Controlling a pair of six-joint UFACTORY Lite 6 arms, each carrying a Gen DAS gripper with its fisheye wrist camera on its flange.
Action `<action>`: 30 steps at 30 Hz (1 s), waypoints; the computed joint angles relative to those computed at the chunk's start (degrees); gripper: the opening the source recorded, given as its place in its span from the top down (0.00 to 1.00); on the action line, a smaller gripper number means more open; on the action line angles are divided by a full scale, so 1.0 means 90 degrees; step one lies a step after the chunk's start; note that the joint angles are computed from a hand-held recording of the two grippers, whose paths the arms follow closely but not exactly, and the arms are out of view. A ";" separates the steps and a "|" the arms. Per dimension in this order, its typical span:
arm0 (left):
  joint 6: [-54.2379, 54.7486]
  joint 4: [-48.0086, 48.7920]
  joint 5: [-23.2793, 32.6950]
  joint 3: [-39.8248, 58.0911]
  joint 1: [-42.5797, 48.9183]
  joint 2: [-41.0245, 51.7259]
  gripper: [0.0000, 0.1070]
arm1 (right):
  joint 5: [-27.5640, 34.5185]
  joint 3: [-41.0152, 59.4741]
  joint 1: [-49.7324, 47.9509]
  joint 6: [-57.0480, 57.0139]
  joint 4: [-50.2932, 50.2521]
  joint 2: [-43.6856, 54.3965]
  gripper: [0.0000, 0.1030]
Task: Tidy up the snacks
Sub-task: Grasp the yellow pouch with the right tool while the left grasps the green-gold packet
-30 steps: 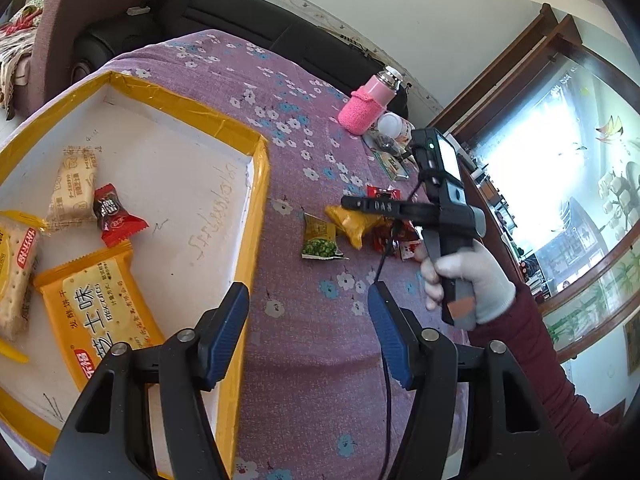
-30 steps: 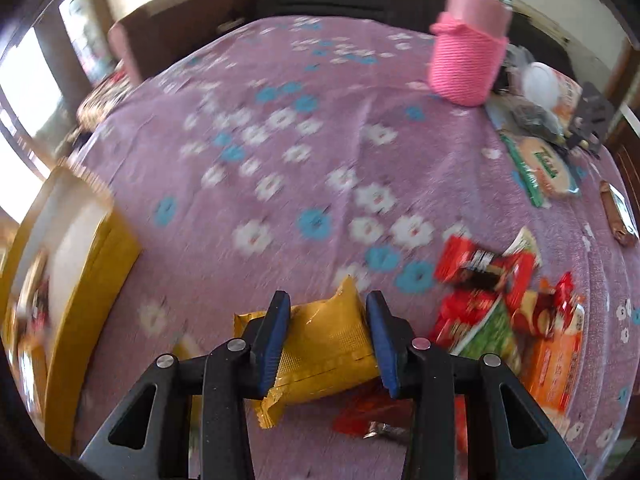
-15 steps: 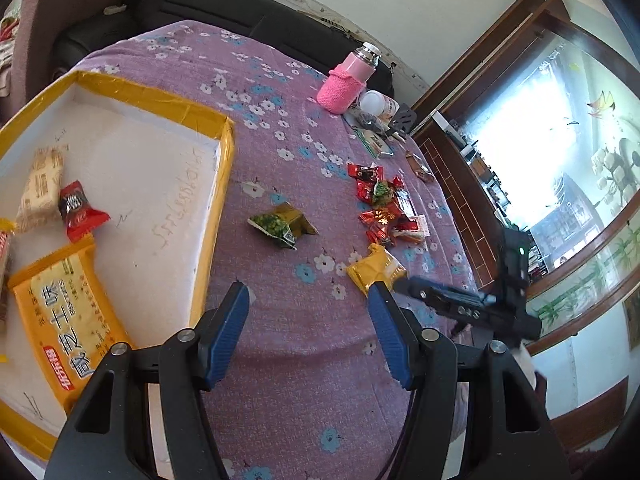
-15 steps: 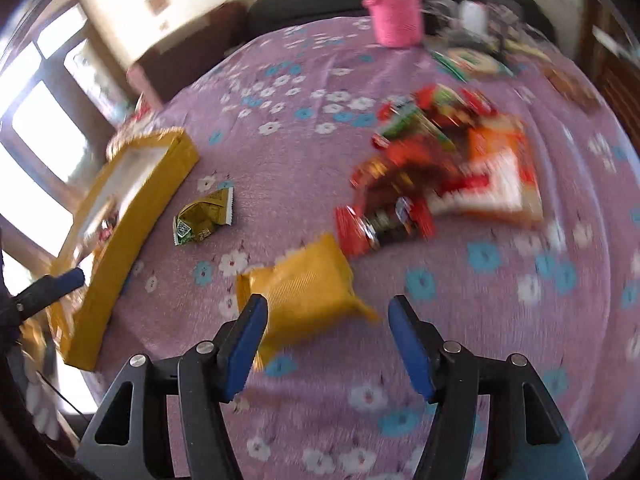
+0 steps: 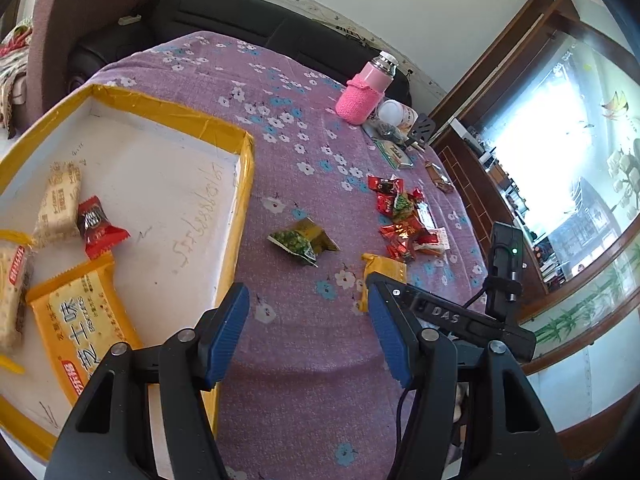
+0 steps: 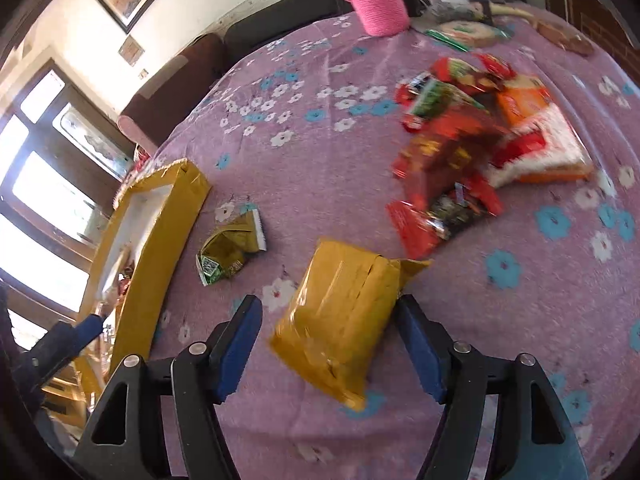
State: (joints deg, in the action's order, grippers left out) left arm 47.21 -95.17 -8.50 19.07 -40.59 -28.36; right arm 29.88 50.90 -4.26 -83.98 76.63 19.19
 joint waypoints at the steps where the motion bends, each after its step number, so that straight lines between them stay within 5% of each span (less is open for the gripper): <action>1: 0.0093 -0.0022 -0.0031 0.0076 -0.0013 0.0119 0.43 | -0.0333 -0.0113 0.0261 -0.0314 0.0342 -0.0087 0.30; 4: 0.0406 0.0053 -0.0137 0.0576 -0.0096 0.0818 0.43 | -0.1357 -0.0466 0.0926 -0.1905 0.1900 -0.0310 0.39; 5: 0.0276 0.0406 -0.0106 0.0764 -0.0080 0.1081 0.43 | -0.1658 -0.0553 0.1071 -0.2572 0.2433 -0.0384 0.57; 7: 0.0812 0.0337 -0.0009 0.1271 -0.0038 0.1699 0.43 | -0.1504 -0.0660 0.0943 -0.3259 0.2832 -0.0380 0.57; 12: 0.4143 -0.1998 0.0180 0.2746 0.0127 0.3473 0.43 | -0.1001 -0.0622 0.0084 -0.2831 0.1885 -0.0339 0.57; 19: 0.7760 -0.5062 -0.0806 0.4580 0.0105 0.5263 0.44 | -0.0190 -0.0479 -0.0825 -0.2444 0.0927 -0.0231 0.57; 24: 0.7231 -0.4466 -0.1542 0.5488 -0.0036 0.6280 0.44 | -0.0178 -0.0636 -0.0829 -0.2795 0.1213 -0.0328 0.57; 26: 0.7366 -0.4561 -0.1586 0.5606 -0.0061 0.6477 0.64 | -0.0088 -0.0591 -0.0886 -0.2727 0.1143 -0.0276 0.57; 30: 0.6651 -0.3933 -0.1608 0.5380 -0.0324 0.6269 0.70 | -0.0008 -0.0601 -0.0946 -0.2656 0.1079 -0.0286 0.57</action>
State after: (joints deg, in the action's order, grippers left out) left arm 107.07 -130.57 -22.97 67.49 -43.51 28.06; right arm 29.80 45.48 -12.77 -107.89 86.35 16.62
